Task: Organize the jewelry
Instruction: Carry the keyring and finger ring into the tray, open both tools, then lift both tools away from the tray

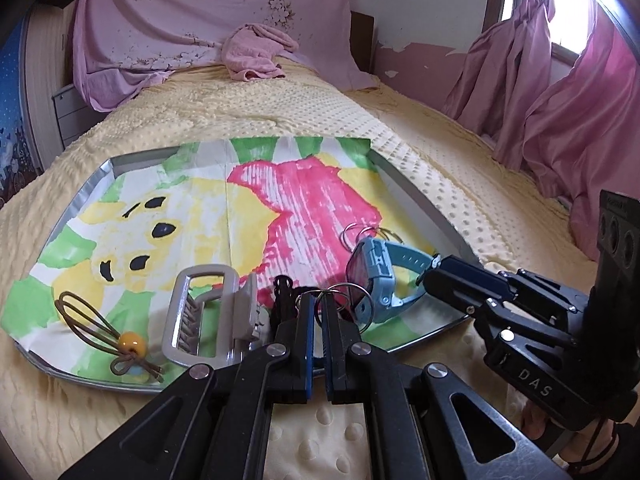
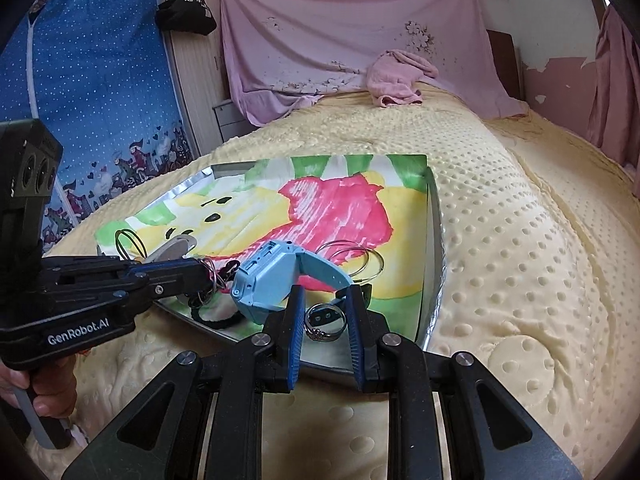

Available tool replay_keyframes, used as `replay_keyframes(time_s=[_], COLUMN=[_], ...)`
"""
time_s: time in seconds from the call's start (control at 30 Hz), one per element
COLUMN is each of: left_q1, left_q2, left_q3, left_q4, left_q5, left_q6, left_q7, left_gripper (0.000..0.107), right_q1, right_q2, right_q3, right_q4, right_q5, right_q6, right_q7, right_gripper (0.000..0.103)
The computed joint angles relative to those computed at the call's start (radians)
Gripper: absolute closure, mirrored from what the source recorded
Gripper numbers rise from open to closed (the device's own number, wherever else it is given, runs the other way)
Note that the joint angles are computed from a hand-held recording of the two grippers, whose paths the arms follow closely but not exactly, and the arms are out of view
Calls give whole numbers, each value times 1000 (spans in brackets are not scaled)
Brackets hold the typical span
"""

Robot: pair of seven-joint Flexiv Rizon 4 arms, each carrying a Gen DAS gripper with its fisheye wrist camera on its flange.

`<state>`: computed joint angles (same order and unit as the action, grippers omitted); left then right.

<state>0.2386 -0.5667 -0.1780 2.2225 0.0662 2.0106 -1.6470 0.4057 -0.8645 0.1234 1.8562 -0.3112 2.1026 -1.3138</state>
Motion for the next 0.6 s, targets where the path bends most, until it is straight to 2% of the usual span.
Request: replay_keyframes(time_s=[0.2,0.37,0.47,0.6], left_q1=[-34,-3,6,6], left_q2=[1,2,3,8], left_q3=[32,12,9,11], left_q4=[9,23,30,48], left_q5=[-31,-13,0,19], left_q6=[6,33,43,84], left_q7=[-8,-40,-54,-79], left_gripper=[102,102,102,102], right_q1=[1,-8,10,24], right_q2=[0,3,11,26], right_q3=[1,7,-10,-22], right_q4=[2,12,29,53], right_q5=[3,2,35,76], right_q6=[-2,11,45,92], right_q7=[-1,2,-6,-18], right_gripper=[84,81,67,66])
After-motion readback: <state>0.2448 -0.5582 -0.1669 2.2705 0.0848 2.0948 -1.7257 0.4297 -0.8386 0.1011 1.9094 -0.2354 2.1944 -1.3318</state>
